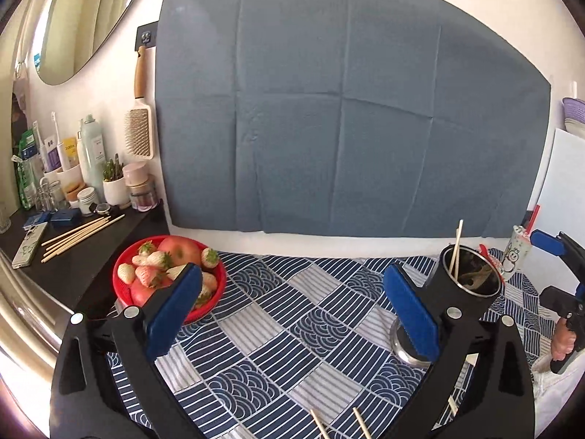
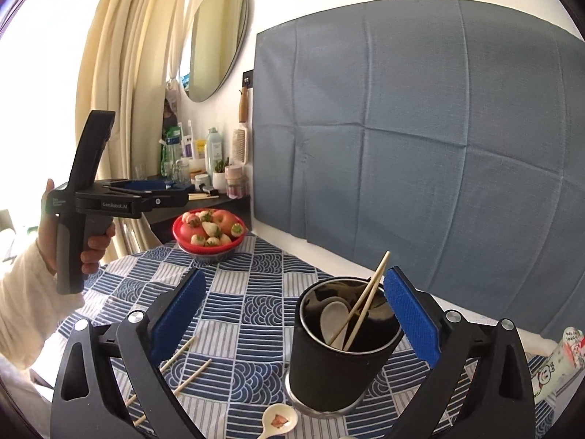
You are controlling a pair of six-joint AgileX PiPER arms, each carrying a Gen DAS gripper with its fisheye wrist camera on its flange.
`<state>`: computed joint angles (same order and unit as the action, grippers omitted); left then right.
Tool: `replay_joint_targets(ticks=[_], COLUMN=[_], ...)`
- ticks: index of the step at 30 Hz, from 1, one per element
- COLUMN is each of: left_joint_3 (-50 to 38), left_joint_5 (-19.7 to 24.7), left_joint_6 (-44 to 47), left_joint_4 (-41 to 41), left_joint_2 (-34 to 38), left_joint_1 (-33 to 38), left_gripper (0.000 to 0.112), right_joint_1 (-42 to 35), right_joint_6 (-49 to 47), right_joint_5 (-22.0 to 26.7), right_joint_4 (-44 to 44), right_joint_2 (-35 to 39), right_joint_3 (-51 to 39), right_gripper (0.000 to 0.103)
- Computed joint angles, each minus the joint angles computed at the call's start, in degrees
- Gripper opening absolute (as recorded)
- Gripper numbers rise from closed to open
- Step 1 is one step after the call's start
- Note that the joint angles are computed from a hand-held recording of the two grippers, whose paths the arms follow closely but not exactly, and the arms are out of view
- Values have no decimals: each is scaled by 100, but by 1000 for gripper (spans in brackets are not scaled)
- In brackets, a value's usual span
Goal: Organize utensils
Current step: 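Move both open tools toward the remaining loose wooden chopsticks on the cloth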
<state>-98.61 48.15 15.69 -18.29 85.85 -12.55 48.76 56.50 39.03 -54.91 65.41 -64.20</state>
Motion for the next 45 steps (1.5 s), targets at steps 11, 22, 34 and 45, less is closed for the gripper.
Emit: replay_joint_targets(ticks=[11, 22, 34, 45], left_joint_3=[958, 1863, 2237, 2295], left_joint_5=[-50, -184, 226, 769], left_joint_6=[53, 262, 233, 141], left_joint_4=[517, 938, 984, 1171], left_joint_2=[-181, -286, -96, 123], left_joint_1=[49, 22, -81, -483], left_gripper=[97, 97, 97, 97], right_joint_1=[529, 697, 715, 659], right_joint_6=[386, 197, -247, -631], right_joint_5=[464, 636, 440, 717], right_joint_4=[31, 811, 1741, 2439], right_joint_2=[613, 1574, 2507, 3128], right_joint_3=[-124, -338, -452, -796], right_gripper=[94, 94, 94, 94])
